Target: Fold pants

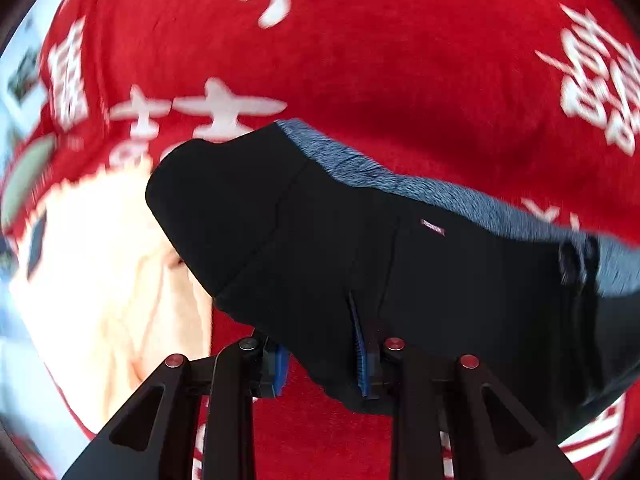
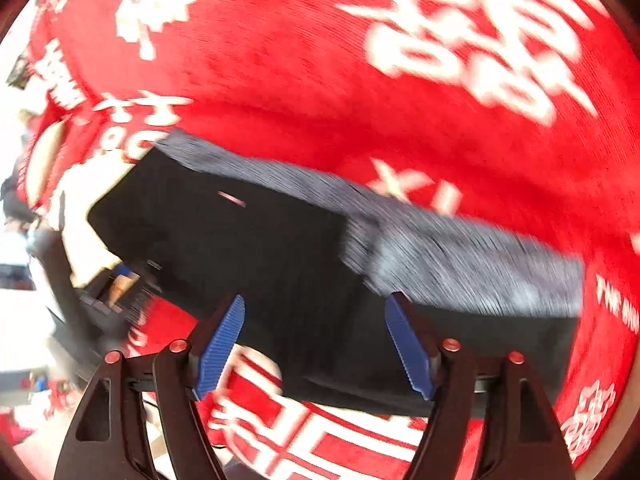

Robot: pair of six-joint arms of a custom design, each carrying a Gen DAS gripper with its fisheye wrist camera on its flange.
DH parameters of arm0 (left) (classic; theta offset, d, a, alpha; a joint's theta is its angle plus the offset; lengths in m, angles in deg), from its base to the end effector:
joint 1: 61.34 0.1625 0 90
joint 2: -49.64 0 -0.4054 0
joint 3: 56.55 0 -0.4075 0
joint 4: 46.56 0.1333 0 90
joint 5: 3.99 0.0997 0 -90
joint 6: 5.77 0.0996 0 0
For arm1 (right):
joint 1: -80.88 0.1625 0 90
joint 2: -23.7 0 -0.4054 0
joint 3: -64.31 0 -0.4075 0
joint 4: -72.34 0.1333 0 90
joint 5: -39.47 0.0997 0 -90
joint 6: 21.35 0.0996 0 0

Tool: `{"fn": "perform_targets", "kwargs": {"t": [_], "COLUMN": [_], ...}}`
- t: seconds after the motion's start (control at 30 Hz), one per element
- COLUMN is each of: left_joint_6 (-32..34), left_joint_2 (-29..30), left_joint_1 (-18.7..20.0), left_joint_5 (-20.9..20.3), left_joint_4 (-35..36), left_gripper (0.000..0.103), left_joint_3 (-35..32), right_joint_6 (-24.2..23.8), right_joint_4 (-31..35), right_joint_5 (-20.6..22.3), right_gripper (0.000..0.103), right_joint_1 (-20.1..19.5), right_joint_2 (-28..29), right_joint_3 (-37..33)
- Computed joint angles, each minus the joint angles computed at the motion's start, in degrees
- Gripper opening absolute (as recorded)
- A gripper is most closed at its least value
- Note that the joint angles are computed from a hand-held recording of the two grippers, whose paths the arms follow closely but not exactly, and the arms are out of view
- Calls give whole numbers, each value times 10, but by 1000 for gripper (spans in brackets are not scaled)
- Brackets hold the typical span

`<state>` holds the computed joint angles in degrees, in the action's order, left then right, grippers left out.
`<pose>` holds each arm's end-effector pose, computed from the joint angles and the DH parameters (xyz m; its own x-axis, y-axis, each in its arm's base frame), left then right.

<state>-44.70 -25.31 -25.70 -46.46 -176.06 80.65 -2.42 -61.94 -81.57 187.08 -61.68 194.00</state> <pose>-0.1729 -0.3784 0.0928 -0.5967 0.2185 -0.7722 0.4815 0.8673 -0.1266 0.1970 -0.3842 0.1965 -0.8687 0.0852 0.4879 0.0030 0.9860 -0.1668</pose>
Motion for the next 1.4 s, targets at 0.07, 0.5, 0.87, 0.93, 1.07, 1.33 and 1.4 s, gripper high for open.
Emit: {"fn": "perform_targets", "kwargs": {"t": [0.07,0.5,0.87,0.93,1.07,1.33,1.4], "left_joint_6": [13,37,34,33,42,70,78], "left_joint_2": [6,17,16,17,9,14,19], "left_joint_1": [-10,-41,-68,-77,-101,-160,-174], "left_joint_5": [13,38,43,35,33,18,9], "left_joint_4": [4,14,21,20,20,14,8], "left_gripper": [27,27,27,26,26,26,26], "left_joint_3": [3,4,7,7,4,-23,-33], "right_joint_6": [-20,-65,-52,-59,-78,-86,-87], "right_joint_4": [9,246,328,296,201,79,63], "right_joint_5": [39,124,88,70,90,164,176], "right_gripper": [82,87,55,19,15,15,15], "right_joint_1": [-1,33,29,31,22,-8,-14], "right_joint_2": [46,354,424,404,329,152,113], "right_joint_3": [-49,-367,-410,-385,-308,-172,-150]}}
